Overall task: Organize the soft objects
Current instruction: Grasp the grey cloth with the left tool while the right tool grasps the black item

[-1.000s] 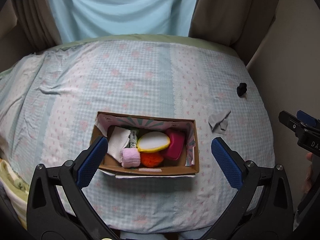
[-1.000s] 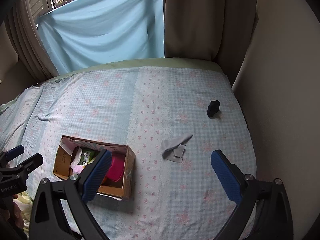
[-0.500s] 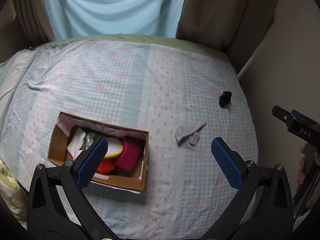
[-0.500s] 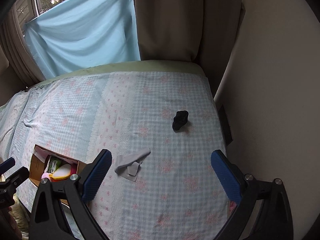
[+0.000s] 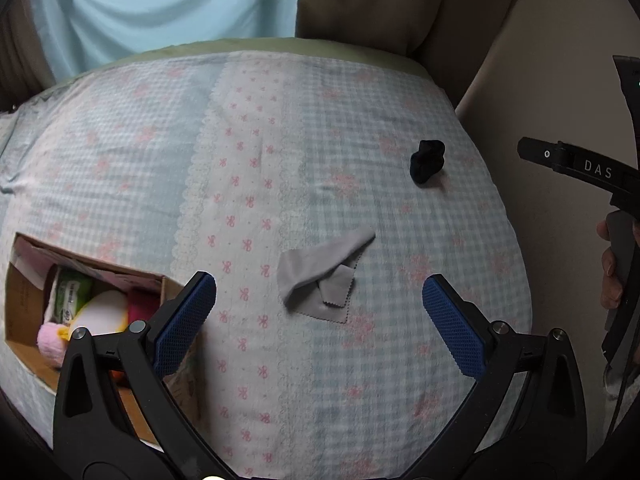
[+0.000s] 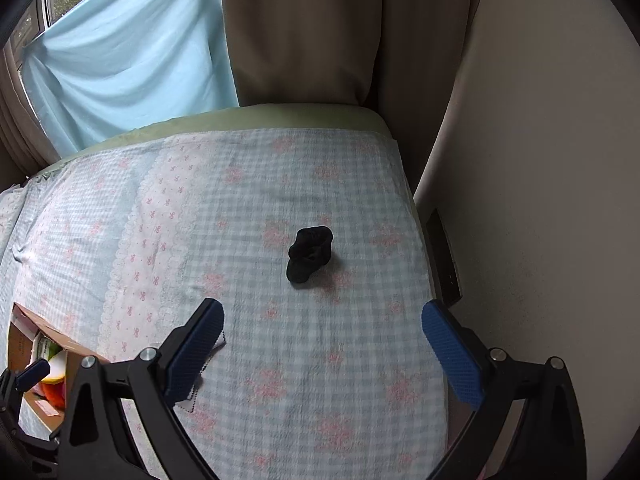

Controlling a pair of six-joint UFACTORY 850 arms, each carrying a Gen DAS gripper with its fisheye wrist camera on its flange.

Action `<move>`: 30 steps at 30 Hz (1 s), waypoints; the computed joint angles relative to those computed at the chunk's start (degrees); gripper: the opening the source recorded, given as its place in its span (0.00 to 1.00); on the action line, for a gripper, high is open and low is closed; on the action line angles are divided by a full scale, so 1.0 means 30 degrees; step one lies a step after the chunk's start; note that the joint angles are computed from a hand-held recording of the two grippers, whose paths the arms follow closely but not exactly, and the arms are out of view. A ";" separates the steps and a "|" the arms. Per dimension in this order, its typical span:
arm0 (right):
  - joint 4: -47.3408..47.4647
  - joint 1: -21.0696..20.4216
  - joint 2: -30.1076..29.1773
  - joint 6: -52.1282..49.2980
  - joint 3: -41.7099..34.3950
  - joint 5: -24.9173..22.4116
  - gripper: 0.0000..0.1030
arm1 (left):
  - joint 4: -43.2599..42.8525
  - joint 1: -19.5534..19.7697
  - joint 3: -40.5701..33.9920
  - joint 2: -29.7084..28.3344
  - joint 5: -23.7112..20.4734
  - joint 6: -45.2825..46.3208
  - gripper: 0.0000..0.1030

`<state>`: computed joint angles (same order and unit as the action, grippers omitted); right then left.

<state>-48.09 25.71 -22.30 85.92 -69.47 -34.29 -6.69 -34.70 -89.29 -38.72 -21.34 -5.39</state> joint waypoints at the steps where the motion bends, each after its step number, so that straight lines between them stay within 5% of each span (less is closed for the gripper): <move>1: -0.0348 -0.0234 -0.0295 0.0173 0.0098 0.0494 0.96 | -0.0024 -0.0115 0.0053 -0.0341 0.0298 0.0097 1.00; 10: -0.3656 -0.1555 -0.4233 0.2116 -0.1068 0.3772 0.96 | 0.6158 -0.0700 -0.0252 -0.3424 0.2060 -0.5904 1.00; 19: -0.6503 -0.2094 -0.6731 0.4201 -0.2508 0.4213 0.95 | 0.7026 -0.0751 -0.2718 -0.6099 0.1905 -0.6719 0.95; 21: -0.7150 -0.2209 -0.7086 0.4646 -0.2883 0.4124 0.89 | 0.6716 -0.0808 -0.2856 -0.6160 0.2214 -0.6395 0.85; 27: -0.7409 -0.2451 -0.7730 0.4706 -0.3862 0.3813 0.47 | 0.5026 -0.0857 -0.3384 -0.6295 0.2108 -0.4428 0.50; 29: -0.7569 -0.2441 -0.7657 0.4986 -0.3817 0.3851 0.31 | 0.4444 -0.0818 -0.3485 -0.6273 0.1954 -0.3730 0.30; 30: -0.7547 -0.2423 -0.7626 0.4985 -0.3801 0.3793 0.30 | 0.4126 -0.0791 -0.3503 -0.6244 0.1861 -0.3401 0.26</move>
<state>-70.73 18.44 -45.18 100.87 -80.87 -22.91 5.68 -37.07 -99.80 -57.45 -15.76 -15.59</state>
